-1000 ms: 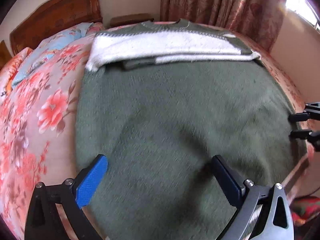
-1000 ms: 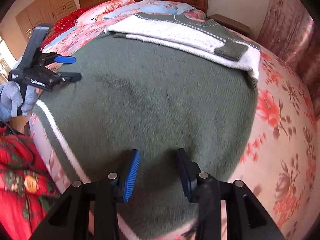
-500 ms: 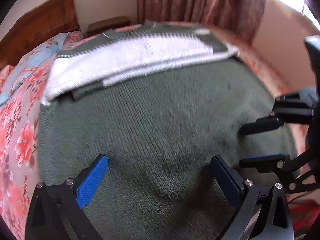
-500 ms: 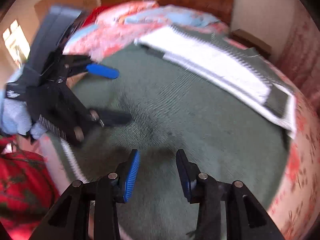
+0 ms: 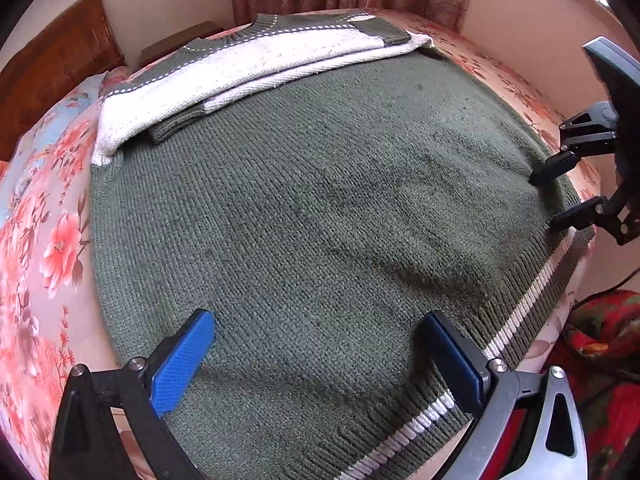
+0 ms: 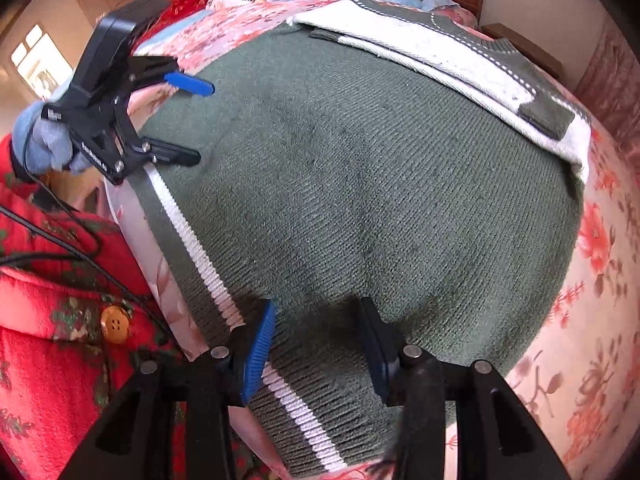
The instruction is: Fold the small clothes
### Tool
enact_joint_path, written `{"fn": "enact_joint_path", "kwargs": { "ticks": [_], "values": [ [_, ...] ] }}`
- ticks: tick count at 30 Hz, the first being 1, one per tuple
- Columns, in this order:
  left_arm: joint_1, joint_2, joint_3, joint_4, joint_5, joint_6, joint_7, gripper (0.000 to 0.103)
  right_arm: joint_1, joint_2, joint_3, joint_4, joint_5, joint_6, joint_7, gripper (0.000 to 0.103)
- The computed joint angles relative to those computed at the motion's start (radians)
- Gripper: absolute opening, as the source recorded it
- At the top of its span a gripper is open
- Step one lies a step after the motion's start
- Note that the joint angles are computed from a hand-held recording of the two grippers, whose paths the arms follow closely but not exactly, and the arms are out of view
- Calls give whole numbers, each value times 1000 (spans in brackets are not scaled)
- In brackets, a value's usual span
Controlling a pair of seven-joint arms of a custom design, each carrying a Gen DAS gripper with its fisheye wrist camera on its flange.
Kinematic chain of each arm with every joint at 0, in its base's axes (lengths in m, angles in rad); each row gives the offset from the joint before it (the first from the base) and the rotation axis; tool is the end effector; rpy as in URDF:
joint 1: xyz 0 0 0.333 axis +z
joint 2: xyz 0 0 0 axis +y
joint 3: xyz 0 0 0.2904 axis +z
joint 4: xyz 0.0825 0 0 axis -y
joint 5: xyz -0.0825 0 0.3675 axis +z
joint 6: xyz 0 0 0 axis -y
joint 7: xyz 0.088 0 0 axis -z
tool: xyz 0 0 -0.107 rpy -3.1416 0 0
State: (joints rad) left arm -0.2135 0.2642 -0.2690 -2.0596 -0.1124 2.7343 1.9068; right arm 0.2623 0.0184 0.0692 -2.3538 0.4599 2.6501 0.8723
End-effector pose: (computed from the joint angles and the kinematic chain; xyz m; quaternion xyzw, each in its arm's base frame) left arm 0.5391 -0.2707 0.3427 -0.4113 0.8854 -0.1991 0.0854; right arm 0.4906 0.1561 0.3345 -0.8800 0.4351 -0.0347 0.1876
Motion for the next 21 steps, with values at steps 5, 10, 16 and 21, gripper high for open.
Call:
{"fn": "enact_joint_path", "kwargs": {
  "ticks": [5,10,16,21],
  "values": [
    [2,67,-18,99,-59,147,-54,103,16,86,14,73,-91,169,133,43],
    [-84,273,88,388,63,59,-235,103,26,296,-21,327,-231,202,301,43],
    [-44,211,88,248,163,116,-292,103,-105,328,49,348,-213,183,244,45],
    [23,92,64,74,141,141,-276,103,-181,187,75,151,-70,220,119,49]
  ]
}}
